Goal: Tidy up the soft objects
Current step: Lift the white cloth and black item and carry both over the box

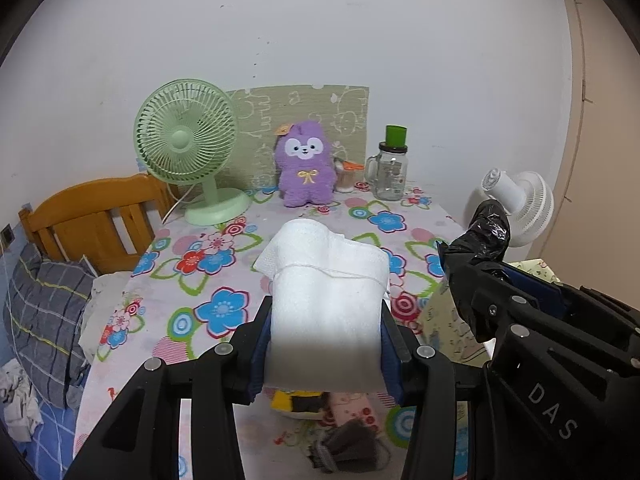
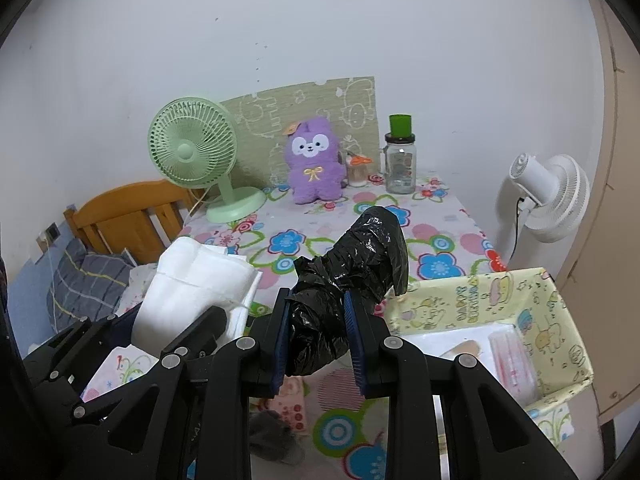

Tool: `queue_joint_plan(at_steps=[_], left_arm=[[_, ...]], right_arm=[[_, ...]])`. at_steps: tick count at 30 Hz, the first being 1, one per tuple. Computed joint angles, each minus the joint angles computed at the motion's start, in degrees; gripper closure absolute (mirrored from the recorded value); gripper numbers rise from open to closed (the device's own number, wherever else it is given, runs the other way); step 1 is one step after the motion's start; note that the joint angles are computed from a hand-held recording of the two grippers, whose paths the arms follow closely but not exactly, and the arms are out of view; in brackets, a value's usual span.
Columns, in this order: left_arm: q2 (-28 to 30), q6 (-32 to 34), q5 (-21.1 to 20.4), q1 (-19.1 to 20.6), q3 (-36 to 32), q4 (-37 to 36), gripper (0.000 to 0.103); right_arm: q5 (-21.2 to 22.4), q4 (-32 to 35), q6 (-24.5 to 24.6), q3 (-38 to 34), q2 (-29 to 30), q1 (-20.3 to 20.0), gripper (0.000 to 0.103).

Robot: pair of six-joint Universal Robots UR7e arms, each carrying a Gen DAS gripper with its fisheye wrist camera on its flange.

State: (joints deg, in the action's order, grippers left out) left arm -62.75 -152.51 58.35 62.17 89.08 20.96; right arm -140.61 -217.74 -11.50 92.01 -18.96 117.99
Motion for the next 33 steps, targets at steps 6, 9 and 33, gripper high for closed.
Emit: queue_joint_plan(at_steps=[6, 9, 33], left_arm=[[0.36, -1.4, -0.98, -1.84, 1.65, -1.17, 0.055], [0.7, -1.93, -1.24, -2.75, 2.34, -1.56, 0.056], [5.51, -3.6, 0.93, -8.04, 4.26, -2.88, 0.055]], right_arm=[[0.52, -2.68, -1.38, 3.16, -1.84, -0.79, 0.074], [0.82, -3.95, -1.52, 4.93, -2.84, -1.24, 0.074], [-0.5, -13.96, -3.71, 15.33, -9.05, -4.46, 0.074]])
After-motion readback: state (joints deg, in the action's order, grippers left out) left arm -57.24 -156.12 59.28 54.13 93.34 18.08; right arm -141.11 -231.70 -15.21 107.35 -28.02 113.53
